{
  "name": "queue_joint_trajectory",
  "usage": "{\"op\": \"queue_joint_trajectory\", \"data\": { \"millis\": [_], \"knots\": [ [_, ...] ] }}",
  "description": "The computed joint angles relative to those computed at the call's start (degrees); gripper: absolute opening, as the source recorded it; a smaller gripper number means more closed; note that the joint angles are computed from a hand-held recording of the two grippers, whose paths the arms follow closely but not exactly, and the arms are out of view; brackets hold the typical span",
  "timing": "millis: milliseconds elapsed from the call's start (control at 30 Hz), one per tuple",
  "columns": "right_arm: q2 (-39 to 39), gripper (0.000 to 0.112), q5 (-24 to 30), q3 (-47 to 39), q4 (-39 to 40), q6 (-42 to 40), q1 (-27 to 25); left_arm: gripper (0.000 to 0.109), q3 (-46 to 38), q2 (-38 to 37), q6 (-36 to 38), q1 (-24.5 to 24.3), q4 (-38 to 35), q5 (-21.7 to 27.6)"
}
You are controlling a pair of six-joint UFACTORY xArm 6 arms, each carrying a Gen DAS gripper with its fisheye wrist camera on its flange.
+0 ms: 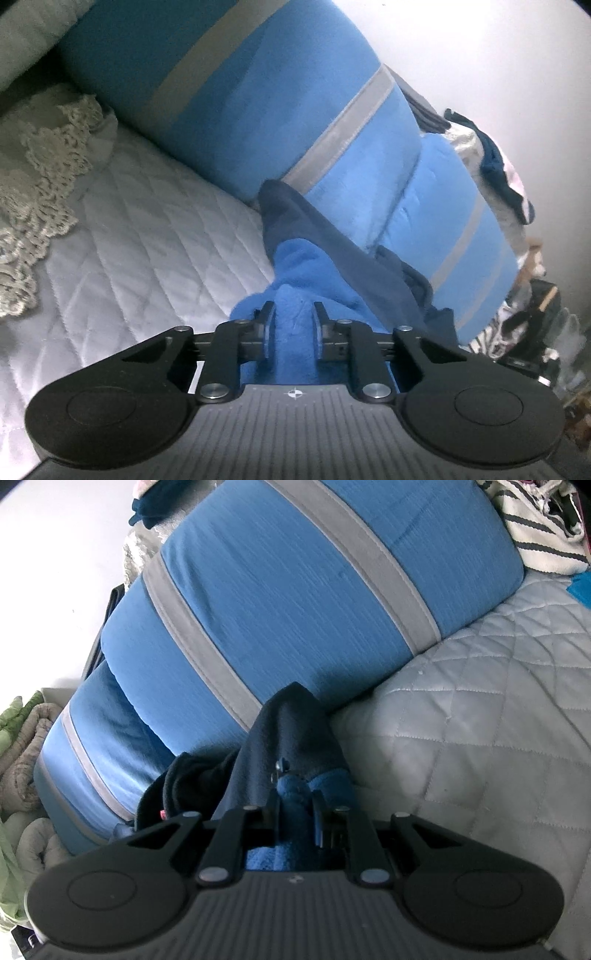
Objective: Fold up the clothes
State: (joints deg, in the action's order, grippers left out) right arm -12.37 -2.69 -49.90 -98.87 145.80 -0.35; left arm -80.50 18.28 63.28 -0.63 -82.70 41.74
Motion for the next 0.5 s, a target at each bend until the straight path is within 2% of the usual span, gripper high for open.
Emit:
{"op": "queue_joint_trajectory", "data": {
  "millis": [167,500],
  "knots": [
    [-0.52,0.017,0.87,-2.14,-12.82,11.9,1.02,0.017,0.76,-1.64,-2.19,-1.99,1.76,-5.74],
    [-5.98,0.014,7.48,-1.37,-18.14,14.62,3.29,0.016,-1.61,-4.25,5.14,-5.73,-11.44,-14.92]
  ]
}}
